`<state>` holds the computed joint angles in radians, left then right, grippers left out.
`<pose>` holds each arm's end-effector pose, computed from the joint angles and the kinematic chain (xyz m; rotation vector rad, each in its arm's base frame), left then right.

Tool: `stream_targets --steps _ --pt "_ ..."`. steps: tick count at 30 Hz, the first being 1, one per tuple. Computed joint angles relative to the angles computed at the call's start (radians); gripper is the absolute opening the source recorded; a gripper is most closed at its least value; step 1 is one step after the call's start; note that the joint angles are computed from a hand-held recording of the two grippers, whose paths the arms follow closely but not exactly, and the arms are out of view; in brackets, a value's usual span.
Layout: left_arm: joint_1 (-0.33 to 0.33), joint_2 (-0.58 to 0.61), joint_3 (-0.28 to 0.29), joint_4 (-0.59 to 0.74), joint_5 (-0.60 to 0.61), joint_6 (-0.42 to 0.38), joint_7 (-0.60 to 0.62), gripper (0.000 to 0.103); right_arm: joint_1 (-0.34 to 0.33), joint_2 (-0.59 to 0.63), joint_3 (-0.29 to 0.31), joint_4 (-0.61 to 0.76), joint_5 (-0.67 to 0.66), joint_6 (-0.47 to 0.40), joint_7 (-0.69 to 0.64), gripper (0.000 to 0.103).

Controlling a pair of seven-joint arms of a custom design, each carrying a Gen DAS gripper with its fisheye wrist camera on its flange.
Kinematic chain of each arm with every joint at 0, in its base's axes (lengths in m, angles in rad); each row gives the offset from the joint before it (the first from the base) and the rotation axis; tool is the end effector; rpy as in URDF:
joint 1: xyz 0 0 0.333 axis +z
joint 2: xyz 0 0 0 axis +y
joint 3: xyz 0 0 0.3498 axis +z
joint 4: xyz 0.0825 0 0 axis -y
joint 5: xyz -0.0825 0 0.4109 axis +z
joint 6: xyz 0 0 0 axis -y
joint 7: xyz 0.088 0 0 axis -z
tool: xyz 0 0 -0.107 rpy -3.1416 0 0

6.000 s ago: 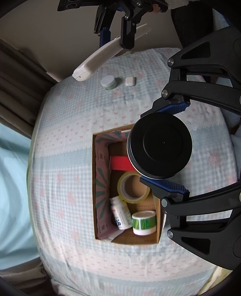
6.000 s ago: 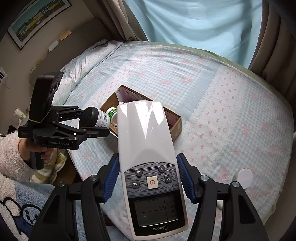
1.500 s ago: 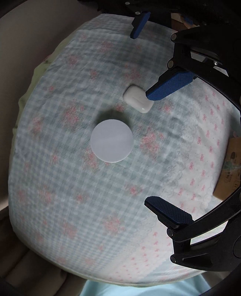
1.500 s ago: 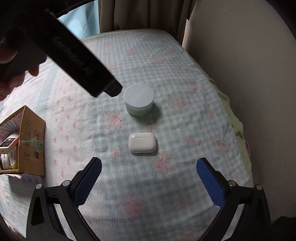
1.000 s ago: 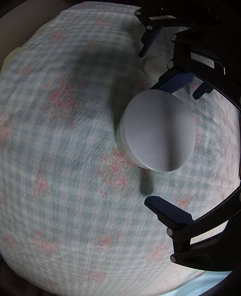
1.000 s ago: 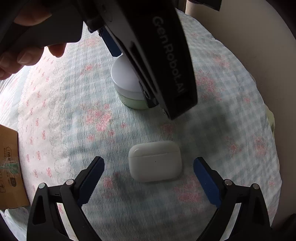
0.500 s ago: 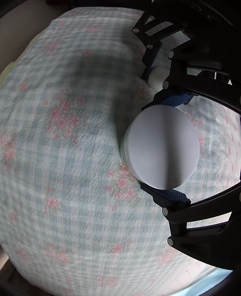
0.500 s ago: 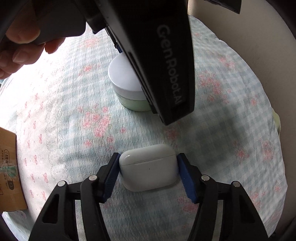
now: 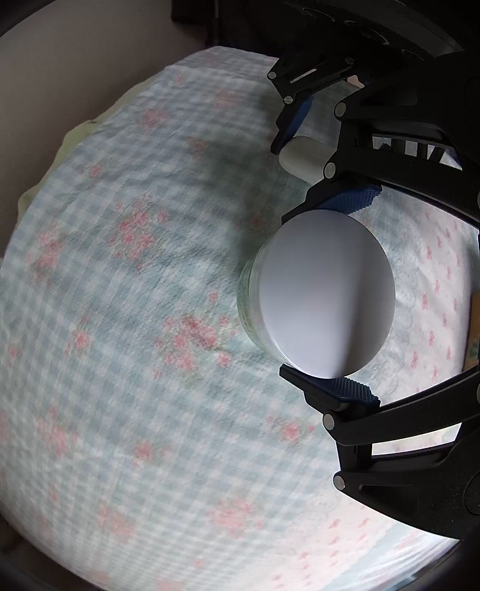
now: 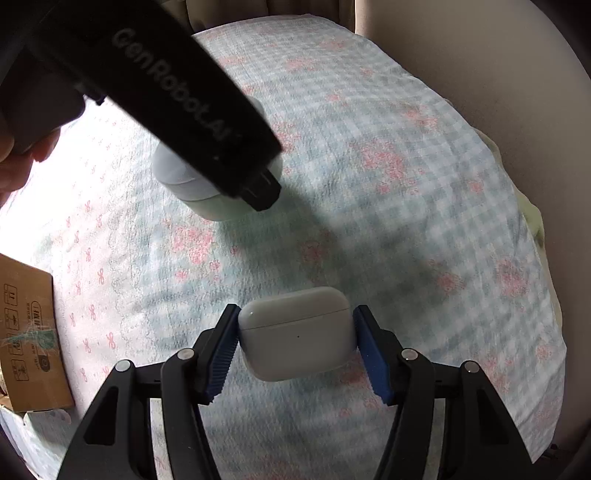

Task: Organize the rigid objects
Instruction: 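Grasp the white-lidded jar with the left tool while the right tool grasps the earbud case, then carry the white-lidded jar and earbud case over the cardboard box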

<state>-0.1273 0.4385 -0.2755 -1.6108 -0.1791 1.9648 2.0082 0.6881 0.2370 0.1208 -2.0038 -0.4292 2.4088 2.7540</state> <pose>0.6530 -0.2638 0.3968 1.1600 -2.6453 0.2209 0.4464 0.4594 0.3738 -1.9595 2.1307 -0.3548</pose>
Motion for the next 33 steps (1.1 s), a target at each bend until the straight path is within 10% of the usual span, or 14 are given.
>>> stream_targets --steps 16,33 --pt "0.142 -0.553 0.18 -0.483 -0.264 0.015 0.023 0.069 0.023 -0.017 0.043 0.238 0.026 -0.142 -0.069 0.057" --pt "0.389 -0.922 0.502 -0.78 -0.099 -0.005 0.037 0.069 0.238 0.311 0.007 0.846 0.114 -0.27 -0.213 0.057"
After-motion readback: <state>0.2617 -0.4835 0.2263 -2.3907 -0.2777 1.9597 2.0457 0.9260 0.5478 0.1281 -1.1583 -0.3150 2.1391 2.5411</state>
